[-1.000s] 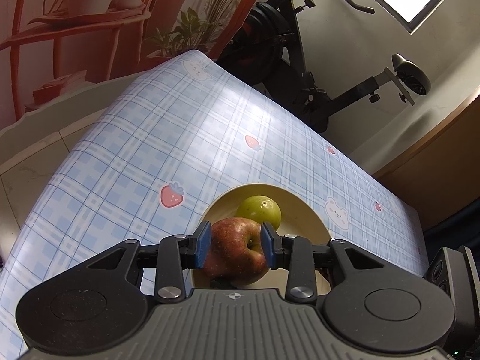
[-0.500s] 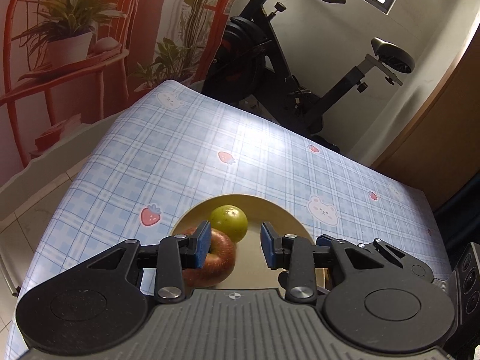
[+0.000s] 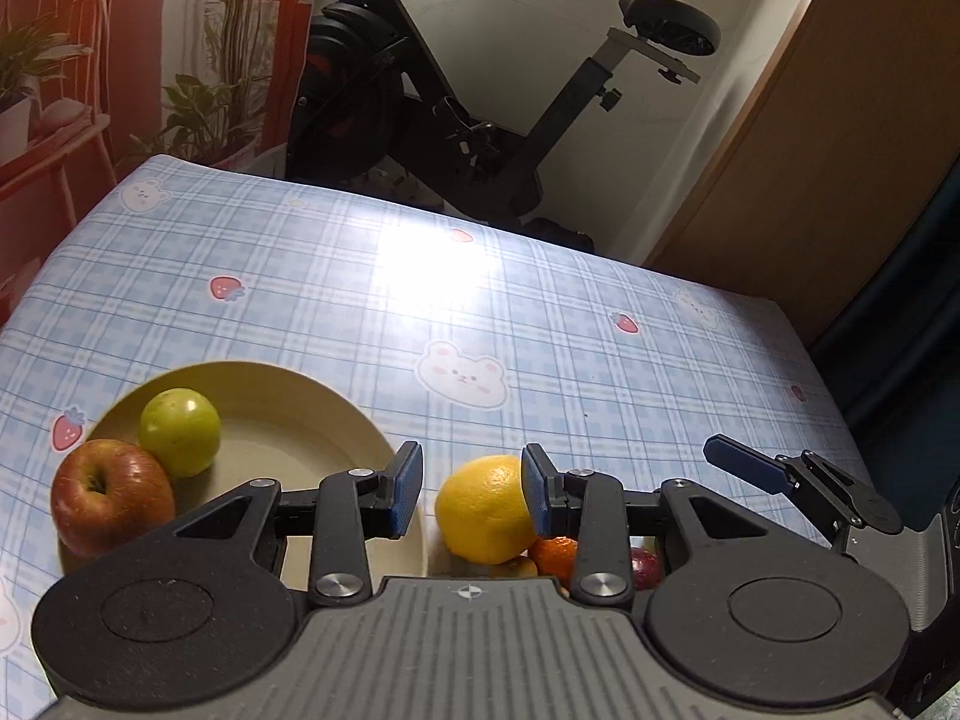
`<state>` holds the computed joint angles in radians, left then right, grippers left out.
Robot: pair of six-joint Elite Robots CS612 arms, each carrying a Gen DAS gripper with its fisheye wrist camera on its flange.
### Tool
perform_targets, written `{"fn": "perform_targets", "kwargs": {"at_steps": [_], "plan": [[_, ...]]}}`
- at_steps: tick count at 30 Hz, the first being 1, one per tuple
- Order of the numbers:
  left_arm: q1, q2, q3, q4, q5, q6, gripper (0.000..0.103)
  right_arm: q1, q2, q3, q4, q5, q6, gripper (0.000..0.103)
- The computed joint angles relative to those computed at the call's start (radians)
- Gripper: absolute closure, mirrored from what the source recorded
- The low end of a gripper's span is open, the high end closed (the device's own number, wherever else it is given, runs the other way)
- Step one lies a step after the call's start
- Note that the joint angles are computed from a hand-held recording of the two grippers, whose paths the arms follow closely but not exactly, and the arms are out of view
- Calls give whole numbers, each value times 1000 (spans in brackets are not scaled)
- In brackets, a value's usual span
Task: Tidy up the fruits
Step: 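Move the left tool back toward the fruit pile, then close the left tool on another green apple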
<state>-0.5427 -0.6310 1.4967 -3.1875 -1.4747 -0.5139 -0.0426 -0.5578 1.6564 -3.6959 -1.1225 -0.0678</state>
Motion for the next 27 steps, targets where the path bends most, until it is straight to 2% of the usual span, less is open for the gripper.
{"fn": "perform_targets", "kwargs": {"at_steps": [9,15,20,24,27], "plan": [[-21,26,-54,52,-41,49,66,-50,8,60,-71,3,18,35],[-29,51,-114,98,-82,82,66,-53,6,81,-58,7,-27,35],[-41,77,-158,143,-96,94,66,-52,13,77,-44,21,-19,36],[-47,88,-182,166,-102,117,66,-46,14,65,-21,28,-48,36],[-48,94,-191,164,-114,111,65,-43,15,54,17,49,-71,40]]}}
